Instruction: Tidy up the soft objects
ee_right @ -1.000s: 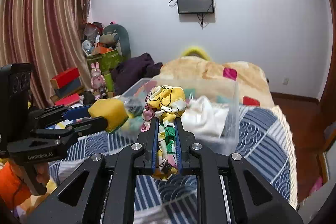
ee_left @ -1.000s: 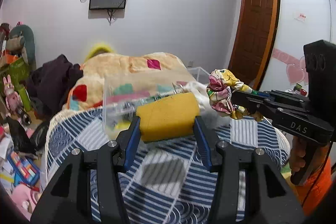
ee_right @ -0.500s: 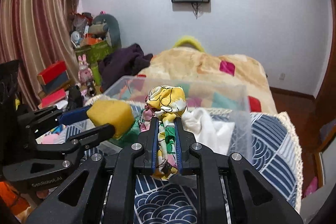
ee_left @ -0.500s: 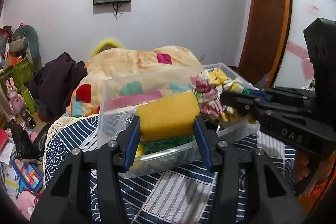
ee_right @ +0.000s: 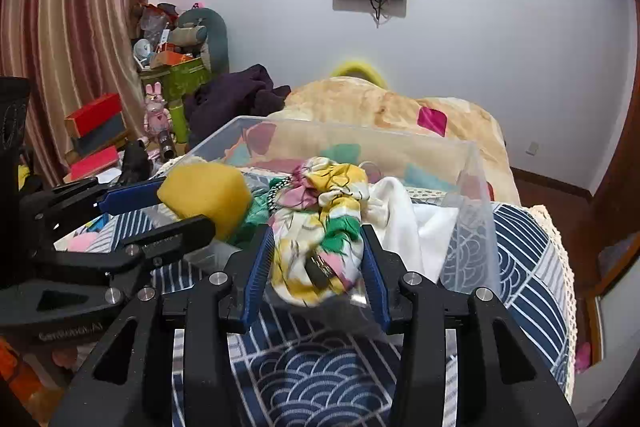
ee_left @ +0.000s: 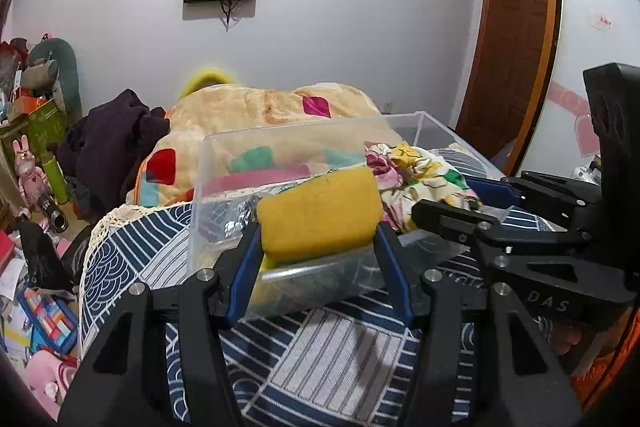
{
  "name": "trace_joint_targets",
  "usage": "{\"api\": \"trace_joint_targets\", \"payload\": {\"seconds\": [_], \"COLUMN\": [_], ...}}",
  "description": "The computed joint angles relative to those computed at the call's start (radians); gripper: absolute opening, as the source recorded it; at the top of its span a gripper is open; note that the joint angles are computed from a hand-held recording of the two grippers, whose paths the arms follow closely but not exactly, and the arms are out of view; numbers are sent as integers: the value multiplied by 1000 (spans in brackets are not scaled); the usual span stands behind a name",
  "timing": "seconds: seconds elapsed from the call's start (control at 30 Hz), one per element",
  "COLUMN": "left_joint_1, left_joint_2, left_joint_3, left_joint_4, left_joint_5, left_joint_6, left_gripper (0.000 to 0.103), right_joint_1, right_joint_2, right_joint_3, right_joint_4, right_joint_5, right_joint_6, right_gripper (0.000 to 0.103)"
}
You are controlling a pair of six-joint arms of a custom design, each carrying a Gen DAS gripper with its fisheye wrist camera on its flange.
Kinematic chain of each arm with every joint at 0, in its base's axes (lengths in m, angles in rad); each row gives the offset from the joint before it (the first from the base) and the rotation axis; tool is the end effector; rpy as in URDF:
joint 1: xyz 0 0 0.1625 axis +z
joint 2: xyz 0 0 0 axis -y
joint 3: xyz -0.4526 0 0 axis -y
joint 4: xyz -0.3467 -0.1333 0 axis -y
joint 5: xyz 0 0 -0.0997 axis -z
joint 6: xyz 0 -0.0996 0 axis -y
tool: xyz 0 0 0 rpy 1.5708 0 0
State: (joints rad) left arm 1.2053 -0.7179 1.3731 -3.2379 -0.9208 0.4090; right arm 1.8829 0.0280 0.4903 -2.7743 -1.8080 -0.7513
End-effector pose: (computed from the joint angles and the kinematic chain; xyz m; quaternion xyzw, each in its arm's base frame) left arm -0.0822 -0.7565 0.2915 0.1697 0.8260 -0.4531 0.2892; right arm 0.3785 -0.8152 -0.0338 0.4399 -0.8263 0.3013 0.1814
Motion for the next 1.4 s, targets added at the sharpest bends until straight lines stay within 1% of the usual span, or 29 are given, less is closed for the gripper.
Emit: {"api": "trace_joint_targets", "payload": {"seconds": [0.03, 0.1, 0.13, 0.23, 0.3, 0.37, 0.43, 0.53, 0.6, 0.63, 0.7, 0.73, 0.83, 0.93, 1.03, 1.1, 1.3, 1.33, 1.37, 1.4], "left_joint_1": [-3, -10, -14, -34, -52, -70, -80, -79, -68, -63, -50, -43, -16, 13, 26, 27, 22, 21, 20, 21], "left_joint_2": [-7, -22, -30, -54, -62, -55, -48, -62, -75, -79, -76, -70, -53, -46, -45, -50, -50, -47, -52, -64], "left_joint_3": [14, 40, 50, 92, 115, 119, 119, 144, 172, 181, 192, 193, 193, 183, 185, 190, 203, 198, 198, 205], "left_joint_4": [-11, -35, -41, -95, -145, -196, -220, -199, -168, -147, -105, -92, -67, -51, -93, -93, -138, -149, -161, -163], "left_joint_5": [1, 0, -5, -10, 0, 27, 48, 39, 35, 37, 59, 80, 127, 155, 157, 156, 214, 232, 234, 216], "left_joint_6": [-1, -5, -8, 5, 32, 81, 119, 107, 74, 59, 44, 42, 20, -11, -4, 0, 43, 47, 46, 31], "left_gripper": [56, 57, 58, 63, 71, 71, 71, 74, 83, 84, 84, 84, 85, 85, 84, 78, 63, 61, 61, 61], "right_joint_1": [0, 1, 0, 2, 4, 4, 4, 0, -4, -5, -9, -13, -22, -27, -35, -40, -46, -48, -50, -51], "right_joint_2": [-4, -43, -48, -102, -142, -167, -186, -212, -223, -227, -233, -235, -237, -225, -224, -226, -234, -236, -238, -239], "right_joint_3": [6, 79, 84, 179, 252, 302, 338, 389, 418, 435, 458, 468, 495, 494, 504, 517, 546, 548, 552, 554], "right_joint_4": [-5, -57, -61, -132, -199, -258, -288, -312, -328, -339, -348, -348, -356, -353, -340, -341, -346, -343, -341, -340], "right_joint_5": [2, 9, 25, 57, 87, 112, 132, 158, 160, 159, 158, 159, 152, 128, 122, 122, 132, 135, 137, 138], "right_joint_6": [-1, -2, 1, 7, 10, 17, 21, 24, 20, 19, 19, 23, 36, 38, 51, 53, 52, 53, 55, 56], "right_gripper": [40, 40, 40, 42, 46, 51, 52, 53, 57, 58, 60, 62, 69, 70, 70, 70, 70, 70, 70, 70]}}
